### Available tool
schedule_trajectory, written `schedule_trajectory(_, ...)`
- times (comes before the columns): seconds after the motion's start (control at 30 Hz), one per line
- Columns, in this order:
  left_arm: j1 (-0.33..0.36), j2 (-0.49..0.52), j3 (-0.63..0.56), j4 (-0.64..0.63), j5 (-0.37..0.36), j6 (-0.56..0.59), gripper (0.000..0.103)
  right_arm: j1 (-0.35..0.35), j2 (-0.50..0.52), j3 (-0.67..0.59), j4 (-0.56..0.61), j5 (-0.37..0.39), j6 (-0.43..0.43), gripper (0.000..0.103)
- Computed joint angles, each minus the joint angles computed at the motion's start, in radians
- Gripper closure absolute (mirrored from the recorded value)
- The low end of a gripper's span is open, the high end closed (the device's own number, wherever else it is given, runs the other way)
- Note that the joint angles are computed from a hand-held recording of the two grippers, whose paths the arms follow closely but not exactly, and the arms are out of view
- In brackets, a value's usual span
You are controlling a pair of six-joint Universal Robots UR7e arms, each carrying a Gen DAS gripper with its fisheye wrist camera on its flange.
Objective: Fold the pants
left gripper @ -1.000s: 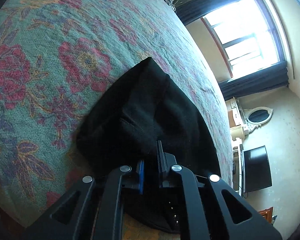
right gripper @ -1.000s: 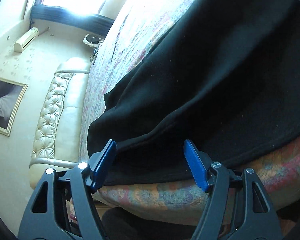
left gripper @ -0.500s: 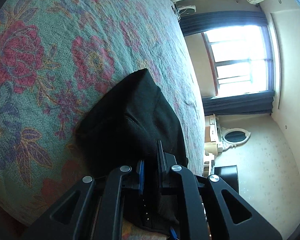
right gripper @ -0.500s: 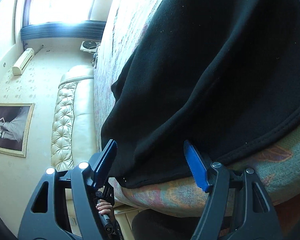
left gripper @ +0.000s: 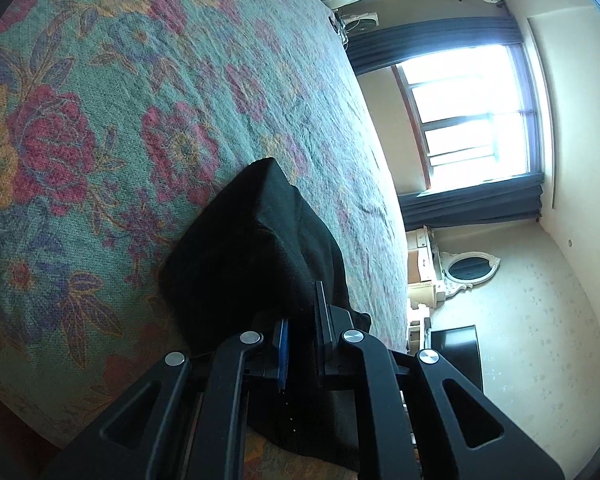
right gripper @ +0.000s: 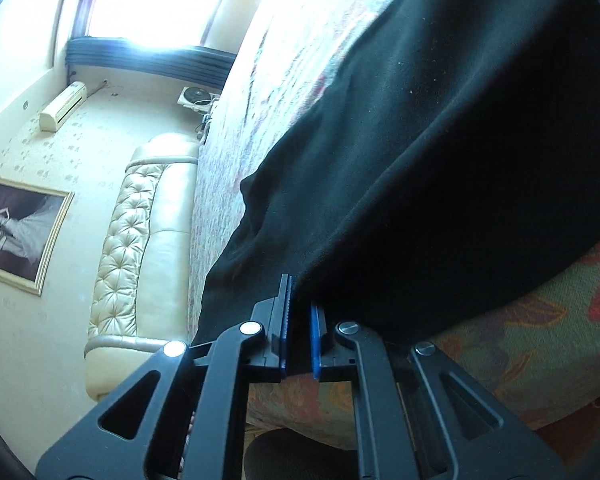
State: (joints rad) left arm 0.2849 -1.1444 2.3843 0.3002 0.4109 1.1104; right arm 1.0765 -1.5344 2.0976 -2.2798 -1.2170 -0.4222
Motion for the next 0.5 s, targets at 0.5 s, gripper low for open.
schedule_trajectory(0.5, -0.134, 0.252, 0.058, 0.334, 0.131, -0.497, 0.069, -0.103, -0.056, -0.091, 0.157, 0.017, -0.002, 0.061)
